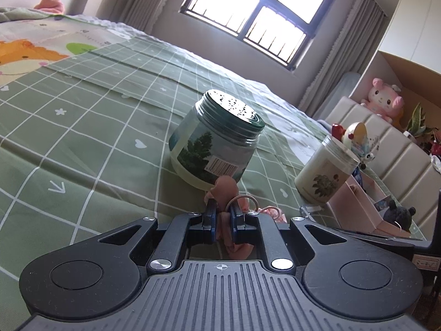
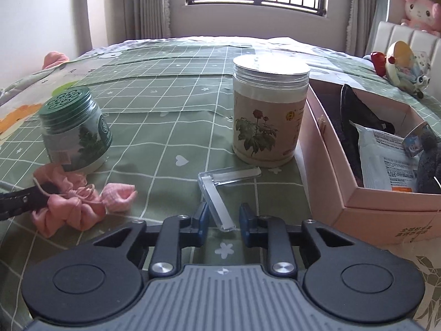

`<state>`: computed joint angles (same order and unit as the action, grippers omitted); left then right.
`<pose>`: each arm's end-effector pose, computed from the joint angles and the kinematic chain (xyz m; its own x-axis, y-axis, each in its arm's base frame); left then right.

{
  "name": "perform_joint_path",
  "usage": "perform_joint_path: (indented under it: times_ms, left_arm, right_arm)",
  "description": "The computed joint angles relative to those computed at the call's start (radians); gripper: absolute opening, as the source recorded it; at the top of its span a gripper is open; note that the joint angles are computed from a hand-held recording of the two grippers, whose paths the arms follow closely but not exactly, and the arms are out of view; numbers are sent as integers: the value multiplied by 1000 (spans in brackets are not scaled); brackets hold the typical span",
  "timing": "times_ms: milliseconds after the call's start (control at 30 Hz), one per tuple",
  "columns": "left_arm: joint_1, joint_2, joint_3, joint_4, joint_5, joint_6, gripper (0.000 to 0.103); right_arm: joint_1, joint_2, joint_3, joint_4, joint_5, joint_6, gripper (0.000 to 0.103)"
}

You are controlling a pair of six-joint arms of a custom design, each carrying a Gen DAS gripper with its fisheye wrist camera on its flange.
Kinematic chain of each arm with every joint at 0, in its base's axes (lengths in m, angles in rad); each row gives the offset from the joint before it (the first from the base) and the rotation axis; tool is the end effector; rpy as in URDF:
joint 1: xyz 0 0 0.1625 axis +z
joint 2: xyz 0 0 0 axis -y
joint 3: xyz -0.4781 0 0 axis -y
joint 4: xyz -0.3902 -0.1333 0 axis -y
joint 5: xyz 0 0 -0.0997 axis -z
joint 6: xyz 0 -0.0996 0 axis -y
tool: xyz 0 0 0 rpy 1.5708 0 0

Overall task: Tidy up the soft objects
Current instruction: 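Grasp the clear L-shaped plastic piece with the right tool while the left tool holds the scrunchie, then lower the scrunchie into the pink box with the left tool while the right tool drops the plastic piece in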

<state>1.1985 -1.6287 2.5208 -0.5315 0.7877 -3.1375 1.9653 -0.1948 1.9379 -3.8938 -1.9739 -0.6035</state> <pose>0.0993 -0.3052 0.2179 -0.8998 -0.3557 -0.2527 0.1320 0.3301 -0.9347 0.2929 -0.4584 -0.1514 -0.5847 -0.5660 0.5812 -0.7935 0.5478 -0.2649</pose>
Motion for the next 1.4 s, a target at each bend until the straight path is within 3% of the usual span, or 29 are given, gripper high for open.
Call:
perform_joint_path:
  times_ms: [300,367,400,433,467,533,600,700,800,900,933,1100,1167,1233,1300,1400]
  left_arm:
    - [17,7,-5,4,22,-13,12]
    - [21,7,-6,5,26,-15,12]
    - [21,8,-6,4,27,-14,12]
    - [21,8,-5,3,26,-14,12]
    - [21,8,-5,3,26,-14,12]
    - [22,8,-5,2,27,-14,12]
    - [22,8,-5,3,29,-14,12]
    - [28,6,-7,5,41,-18,12]
    - [37,3,-6,4,57,-23,12]
    - [43,1,-5,2,69,-25,12]
    - [45,1,-5,3,72,-26,12]
    - [57,0,-8,4,86,-23,12]
    - [57,1,-8,4,84,-21,12]
    - [55,2,-8,2,78,-19,12]
    - [46,6,-8,2,63,-17,12]
    - [9,9,-4,-9,6,-1,12]
  right_arm:
    - [-20,-94,162,46,93,-87,20]
    - [-14,-93,166,11,113,-101,28]
    - [-8,-85,151,-6,116,-98,46]
    - [1,-76,125,-9,111,-72,61]
    - [10,-62,95,-14,103,-32,65]
    - [31,-28,23,-9,72,16,66]
    - [59,21,-63,0,4,11,66]
    - [80,61,-160,80,-80,43,66]
    - [68,75,-193,127,-96,69,63]
    - [29,20,-111,159,20,67,27]
    - [20,3,-79,162,53,49,22]
    - [-6,-68,70,171,145,-46,19]
    - [-7,-82,108,147,170,-78,28]
    - [1,-68,119,60,173,-130,69]
    - [8,-40,95,-27,159,-152,77]
    - [11,-33,8,58,121,-90,77]
